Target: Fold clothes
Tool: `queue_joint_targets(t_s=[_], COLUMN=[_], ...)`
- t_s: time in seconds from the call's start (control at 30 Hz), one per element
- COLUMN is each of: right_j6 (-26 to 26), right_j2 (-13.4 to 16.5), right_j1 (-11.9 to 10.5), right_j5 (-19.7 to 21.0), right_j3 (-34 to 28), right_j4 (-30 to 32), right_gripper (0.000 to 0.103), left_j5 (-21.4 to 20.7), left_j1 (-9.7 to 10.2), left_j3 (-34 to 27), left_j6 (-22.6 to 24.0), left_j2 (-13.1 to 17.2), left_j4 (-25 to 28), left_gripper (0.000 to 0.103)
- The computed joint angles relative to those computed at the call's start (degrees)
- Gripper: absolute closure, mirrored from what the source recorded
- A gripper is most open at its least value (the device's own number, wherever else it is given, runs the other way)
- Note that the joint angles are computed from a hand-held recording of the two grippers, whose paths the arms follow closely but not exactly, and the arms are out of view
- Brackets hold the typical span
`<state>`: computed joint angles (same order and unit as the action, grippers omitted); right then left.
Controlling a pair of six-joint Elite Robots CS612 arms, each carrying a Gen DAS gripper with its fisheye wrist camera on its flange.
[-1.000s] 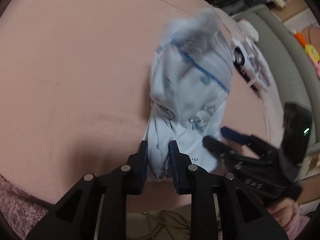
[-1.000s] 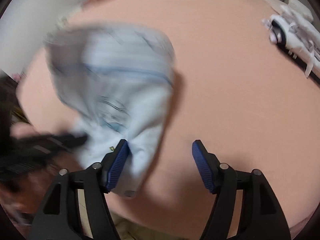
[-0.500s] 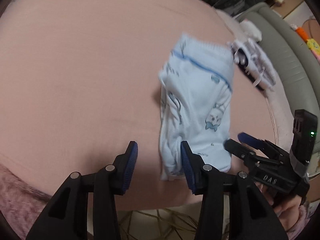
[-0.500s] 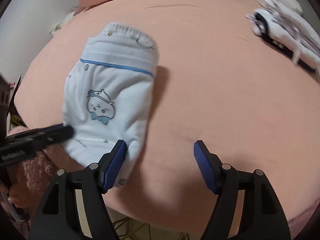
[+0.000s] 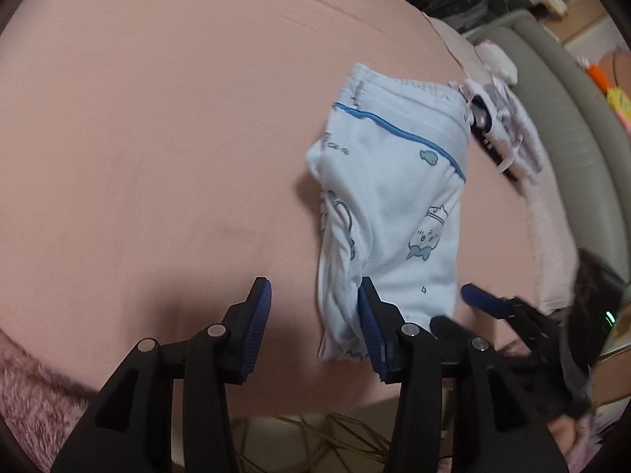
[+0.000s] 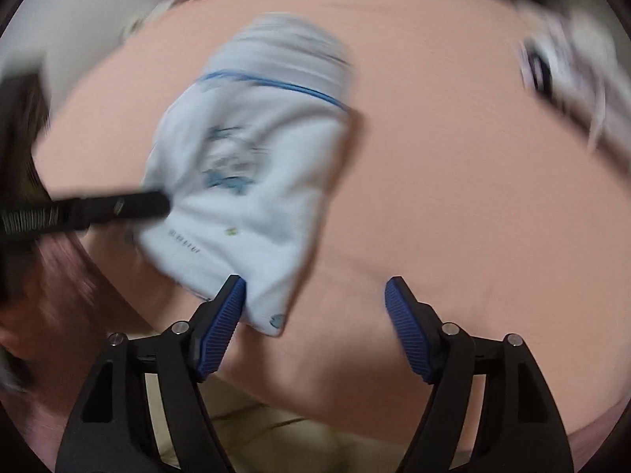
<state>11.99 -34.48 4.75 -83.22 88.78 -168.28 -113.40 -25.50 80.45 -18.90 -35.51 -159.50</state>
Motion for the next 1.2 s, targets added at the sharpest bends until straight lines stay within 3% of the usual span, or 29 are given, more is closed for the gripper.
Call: queue_joint_targets(t_s=[0.17,0.33,0.47,0.6,0.63,0.7,0.77,0.83,0.9,1.0,1.1,1.17,1.2], right_j6=[-4.2,-0.12,0.06,-0.25,0.88,3.73,8.32,8.38,5.38,7.29,9.49,7.99,5.94], right_j2=[-1.6,-1.27,0.48,4.63,5.37,6.83,7.55,7.13,7.53,5.68,4.53,4.88,4.13], right_j1=[1.02,0.34,1.51,3.33,3.51,3.53,2.38,2.08,2.35,2.66,3.44,4.36,3.76], right_j5=[-6.29,-4.31,-8.87,-11.92,-11.64,-10.3,-6.09,-5.27,-7.74,-6.8,-8.22,-10.67,-11.27], right_j3=[1.41,-0.98,-5.29,-15.18,-16.44,-17.37,-18.76,-18.44,-19.74,-17.86,-16.34,-17.22,-15.73], right_j4=[1.15,-5.69,-8.29,2.97,4.18,3.08,4.1,4.63,5.48,2.82,0.09,0.7,0.61], right_gripper=[0.033,0.034,0.033,0.034,0.03,0.019,0.016,0.015,0.016,0.031,0.031,0.031,0.031], left_j5=[-0.06,3.39,5.37,10.68,12.48,10.78,11.84,12.49,10.39,6.87,4.09,4.2,5.23], left_j1=[0.25,-1.28,-2.09,-2.23,-2.17,-1.61,-1.63,-1.61,-1.09,-0.84,-1.02,-1.48,-1.8], left_j3=[0.39,-4.74,-10.15,-12.25,-12.62,-13.05,-12.9,-12.52,-12.04,-11.34,-10.43,-10.12,-10.47], left_j6=[0.98,3.79,7.23,5.59,4.62,2.63,3.57,4.22,2.97,3.81,6.48,8.1,9.14], left_j2=[-0.65,1.67,4.69,6.19,6.4,6.7,6.58,6.55,6.49,6.3,5.9,5.73,5.75], left_j4=[-4.56,-12.78,-7.86,-0.62,1.39,1.24,0.97,-0.04,-2.27,-5.79,-8.59,-9.51,-7.64], left_gripper=[0.057,0.057,0.057,0.055,0.053,0.053,0.053,0.053,0.053,0.055,0.055,0.055,0.054])
